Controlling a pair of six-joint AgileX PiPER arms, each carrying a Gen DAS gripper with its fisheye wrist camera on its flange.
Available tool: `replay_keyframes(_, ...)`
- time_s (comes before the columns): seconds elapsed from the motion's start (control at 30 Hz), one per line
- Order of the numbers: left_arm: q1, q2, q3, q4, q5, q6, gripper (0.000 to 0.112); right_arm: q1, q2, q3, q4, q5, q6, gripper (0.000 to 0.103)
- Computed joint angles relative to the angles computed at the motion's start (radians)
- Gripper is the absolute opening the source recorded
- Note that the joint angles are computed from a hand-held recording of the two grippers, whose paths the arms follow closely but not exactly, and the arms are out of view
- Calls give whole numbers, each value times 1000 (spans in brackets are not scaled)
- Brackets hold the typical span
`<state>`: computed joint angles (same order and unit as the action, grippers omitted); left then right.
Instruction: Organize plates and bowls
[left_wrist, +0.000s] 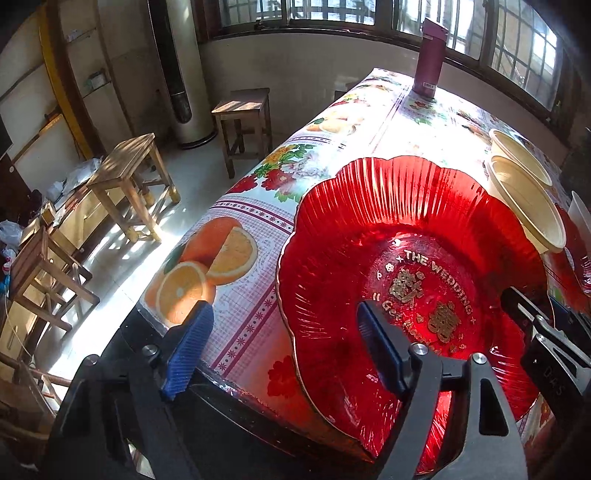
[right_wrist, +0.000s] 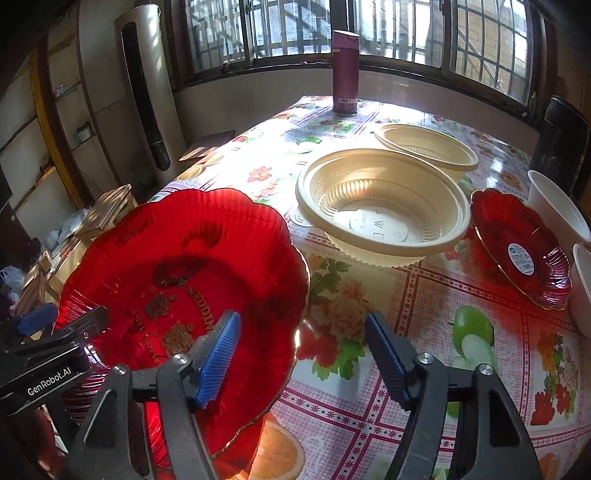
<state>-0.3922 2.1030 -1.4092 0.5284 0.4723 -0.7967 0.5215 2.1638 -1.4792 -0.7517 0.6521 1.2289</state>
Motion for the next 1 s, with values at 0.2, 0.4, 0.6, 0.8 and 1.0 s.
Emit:
replay_keyframes(0.2, -23, 11, -17, 3, 6, 29, 41, -19, -21, 45, 44, -107, -31, 23)
replay_keyframes(0.4, -49, 14, -12, 90, 13, -34, 28, -18, -23, 48, 44, -121, -21, 15)
replay_keyframes(0.6, -52, 3, 5, 125, 20, -72, 28, -1, -25, 49, 28, -104, 0, 14)
replay_keyframes(0.8, -46, -23, 45, 155, 26, -115, 28, 32, -26, 51, 14, -86, 12, 14)
replay_keyframes(1.0, -17, -75, 136, 203, 1, -171, 28, 77, -8, 23, 38, -69, -12, 15)
